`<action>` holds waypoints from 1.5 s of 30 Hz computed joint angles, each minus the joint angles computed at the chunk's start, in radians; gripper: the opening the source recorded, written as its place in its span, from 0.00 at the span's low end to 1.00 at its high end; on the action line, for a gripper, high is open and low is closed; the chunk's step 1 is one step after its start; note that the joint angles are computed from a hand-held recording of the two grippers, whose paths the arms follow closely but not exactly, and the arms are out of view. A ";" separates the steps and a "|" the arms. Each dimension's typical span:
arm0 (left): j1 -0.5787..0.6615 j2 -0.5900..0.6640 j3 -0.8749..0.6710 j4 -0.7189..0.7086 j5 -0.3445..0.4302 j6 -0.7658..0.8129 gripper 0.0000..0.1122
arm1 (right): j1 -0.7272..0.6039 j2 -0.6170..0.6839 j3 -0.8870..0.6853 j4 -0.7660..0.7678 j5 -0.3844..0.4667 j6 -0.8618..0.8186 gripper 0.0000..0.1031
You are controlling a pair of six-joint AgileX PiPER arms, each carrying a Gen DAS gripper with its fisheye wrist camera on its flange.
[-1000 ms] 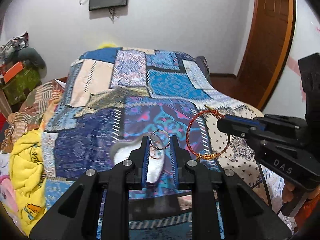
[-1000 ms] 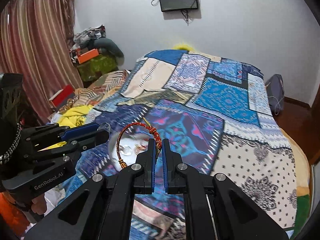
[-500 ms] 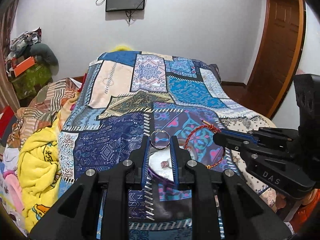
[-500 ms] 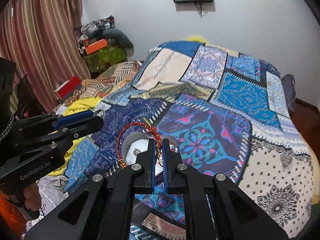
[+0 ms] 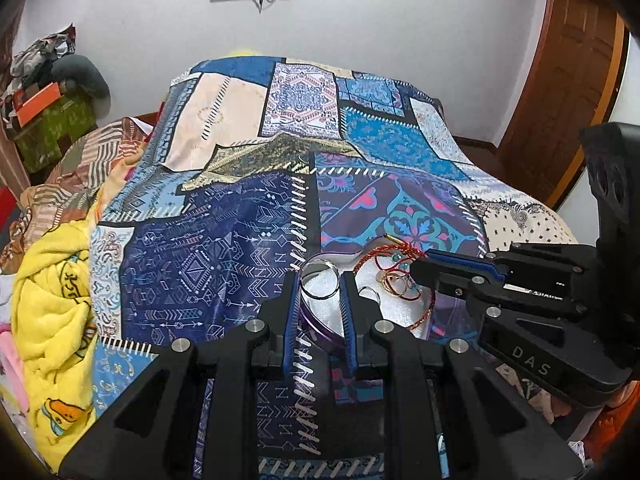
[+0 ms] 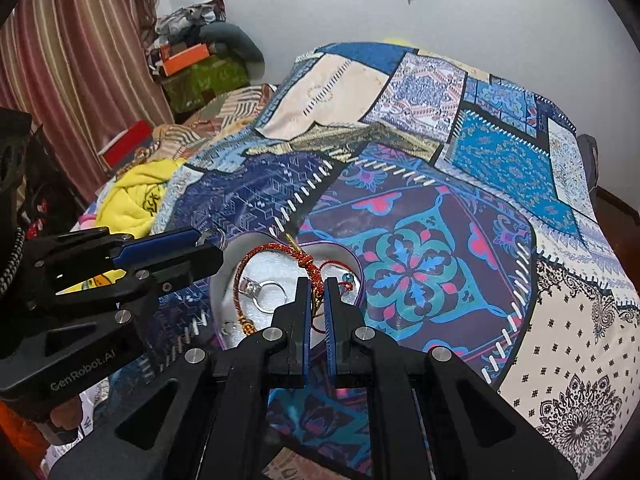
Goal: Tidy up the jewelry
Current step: 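Open the right tool to drop the bracelet in the tin while the left tool releases its ring, then move the left tool toward the gold earring while the right tool approaches the silver earring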
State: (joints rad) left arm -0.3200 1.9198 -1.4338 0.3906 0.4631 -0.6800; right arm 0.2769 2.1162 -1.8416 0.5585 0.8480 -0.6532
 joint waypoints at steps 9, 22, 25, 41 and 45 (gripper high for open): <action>0.010 0.046 -0.039 -0.046 -0.001 0.051 0.17 | 0.007 0.029 -0.039 -0.026 0.031 0.025 0.06; 0.002 0.056 -0.053 -0.083 0.018 0.094 0.17 | -0.004 -0.004 -0.019 -0.045 0.043 0.037 0.22; -0.001 0.050 -0.053 -0.077 0.029 0.090 0.17 | -0.016 -0.048 0.032 -0.024 0.008 0.011 0.39; -0.060 -0.078 -0.037 0.040 0.080 -0.022 0.31 | -0.149 -0.204 0.141 0.023 -0.038 -0.048 0.40; -0.091 -0.094 -0.051 0.068 0.092 -0.042 0.32 | -0.209 -0.230 0.159 0.008 -0.043 -0.050 0.40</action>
